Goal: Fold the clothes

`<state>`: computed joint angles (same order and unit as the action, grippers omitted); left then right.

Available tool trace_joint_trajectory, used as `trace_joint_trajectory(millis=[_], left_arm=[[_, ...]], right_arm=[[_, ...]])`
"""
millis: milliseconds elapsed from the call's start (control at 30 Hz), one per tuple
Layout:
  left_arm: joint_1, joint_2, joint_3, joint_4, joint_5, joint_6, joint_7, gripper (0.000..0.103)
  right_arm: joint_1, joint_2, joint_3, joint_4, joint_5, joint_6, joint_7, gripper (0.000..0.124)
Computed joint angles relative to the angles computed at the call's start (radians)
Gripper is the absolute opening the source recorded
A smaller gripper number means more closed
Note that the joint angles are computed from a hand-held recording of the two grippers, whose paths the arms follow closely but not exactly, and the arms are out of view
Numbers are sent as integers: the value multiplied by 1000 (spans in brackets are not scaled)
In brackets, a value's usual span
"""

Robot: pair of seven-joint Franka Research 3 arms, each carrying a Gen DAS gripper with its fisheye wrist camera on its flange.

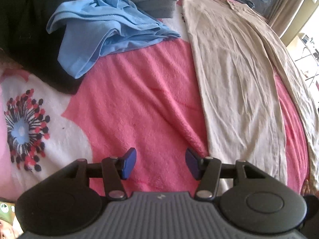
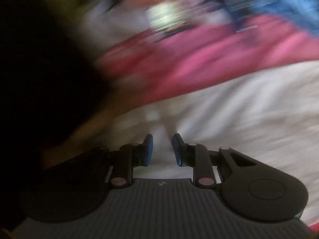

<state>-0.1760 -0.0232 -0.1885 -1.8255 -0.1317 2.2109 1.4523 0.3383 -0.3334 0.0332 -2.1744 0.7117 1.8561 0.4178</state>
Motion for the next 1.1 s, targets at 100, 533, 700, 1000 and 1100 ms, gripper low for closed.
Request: trace_joint_trajectory(millis=[100,533,700,1000,1100], left_arm=[[-1,-4,-1,-2,-8,15,8,56],[-35,-29,-16,-27,-39,17,66,57],[-48,-45,-17,-46,-45,33,122,58],[-68,-49,-22,-57,-32,46,156,59],[-75,-35,-31,-36,1,50,133,60]], right_arm=[[8,-56,9,-40,3,50,-43,20],[135,-126,2,-171,114,90,-74,43],[35,-43,-40,-52,151,15,118,34],[-49,6,-69,20,8,-286,190,35],[-64,55,-68,46,47,-458,218,33]])
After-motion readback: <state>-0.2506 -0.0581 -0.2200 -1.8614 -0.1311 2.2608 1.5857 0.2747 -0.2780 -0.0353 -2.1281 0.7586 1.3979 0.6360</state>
